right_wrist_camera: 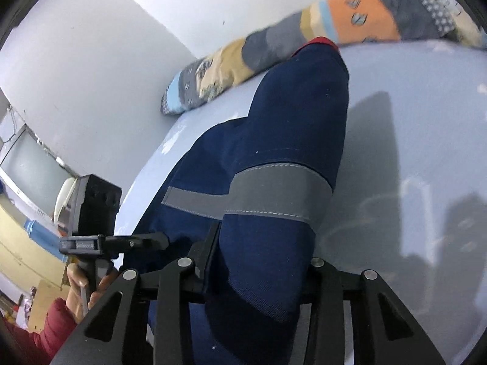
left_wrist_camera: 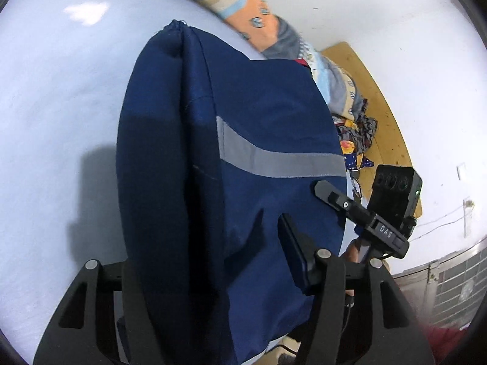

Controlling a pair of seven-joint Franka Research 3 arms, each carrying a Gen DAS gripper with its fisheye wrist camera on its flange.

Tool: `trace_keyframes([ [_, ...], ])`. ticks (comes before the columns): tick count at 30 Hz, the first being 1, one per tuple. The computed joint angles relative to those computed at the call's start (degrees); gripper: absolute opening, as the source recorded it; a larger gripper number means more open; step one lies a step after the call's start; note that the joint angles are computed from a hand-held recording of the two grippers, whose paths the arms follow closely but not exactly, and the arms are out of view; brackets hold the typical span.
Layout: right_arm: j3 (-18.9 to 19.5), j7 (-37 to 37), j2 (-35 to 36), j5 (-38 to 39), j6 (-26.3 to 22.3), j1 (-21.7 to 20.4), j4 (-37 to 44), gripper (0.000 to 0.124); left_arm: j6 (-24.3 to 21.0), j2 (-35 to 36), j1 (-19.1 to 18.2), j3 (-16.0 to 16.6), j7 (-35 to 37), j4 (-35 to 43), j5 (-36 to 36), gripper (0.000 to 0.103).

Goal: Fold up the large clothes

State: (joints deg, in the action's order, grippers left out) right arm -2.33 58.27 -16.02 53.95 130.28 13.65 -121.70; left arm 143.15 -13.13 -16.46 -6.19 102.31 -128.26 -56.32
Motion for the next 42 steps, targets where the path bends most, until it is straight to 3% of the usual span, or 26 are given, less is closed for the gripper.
trace_keyframes([
  [4,-2.12,-1.20,1.46,-0.76,-0.19,-2.10,2.74,0.037,2.78,4.99,-1.34,-2.01,0.37,5.00,-1.89,0.058],
  [7,-3.17,-0.57,4.37,-1.79,-2.22,-4.27,5.50,0.037,3.50,8.90,-0.97,-4.10,-3.35,8.55,2.34,0.058],
  [9,-2.55,1.60,5.87,-4.90,-1.39,-5.81,5.84,0.041,3.43,11.04,-0.44,-5.55,-9.63,10.14,10.46,0.058],
  [13,-0.93,14.62,9.36,-17.00,-4.02,-8.46,7.61,0.054,-0.47,15.45,-0.25,-7.54,-30.95,15.40,40.93,0.059],
  [16,-1.06,16.16,7.58,-18.81,-4.19,-9.43,7.17,0.055,-2.63,15.45,-0.18,-8.01,-35.37,17.05,47.53,0.060],
  [21,-0.96,11.88,-2.63,-22.90,1.40,-8.61,0.67,0.056,-1.45,9.01,0.78,-7.57,-44.96,11.85,56.34,0.060],
  [23,-0.77,9.87,-7.33,-21.64,-0.04,-7.95,-2.58,0.051,0.50,5.11,1.40,-8.01,-50.13,8.16,62.61,0.061],
  [24,-0.87,10.38,-7.98,-21.29,0.28,-6.76,-3.05,0.038,1.75,2.50,1.47,-8.09,-51.13,5.64,64.45,0.061],
  [26,-0.86,10.71,-12.03,-20.75,-1.15,-6.05,-6.48,0.025,4.46,-2.02,0.61,-8.39,-51.61,1.02,65.60,0.061],
  [29,1.52,12.60,-17.13,-24.53,-1.38,-6.23,-10.70,0.025,5.24,-4.32,-0.82,-10.31,-53.40,-1.54,68.05,0.061],
  [32,2.18,15.13,-18.71,-26.79,-3.16,-5.98,-12.79,0.025,-0.25,-0.78,-1.58,-13.59,-55.16,1.47,74.65,0.061],
  [35,4.27,16.92,-18.28,-32.14,-3.03,-6.68,-14.32,0.022,-7.54,2.54,-2.63,-14.30,-55.69,3.45,78.96,0.061],
  [39,4.00,18.81,-16.61,-33.56,-1.99,-5.91,-15.68,0.022,-7.82,3.27,-3.83,-11.73,-55.90,2.93,75.36,0.071],
  [42,1.45,18.46,-16.46,-30.86,-2.76,-4.99,-15.19,0.021,-4.69,0.20,-3.68,-9.63,-56.61,0.08,69.80,0.069],
])
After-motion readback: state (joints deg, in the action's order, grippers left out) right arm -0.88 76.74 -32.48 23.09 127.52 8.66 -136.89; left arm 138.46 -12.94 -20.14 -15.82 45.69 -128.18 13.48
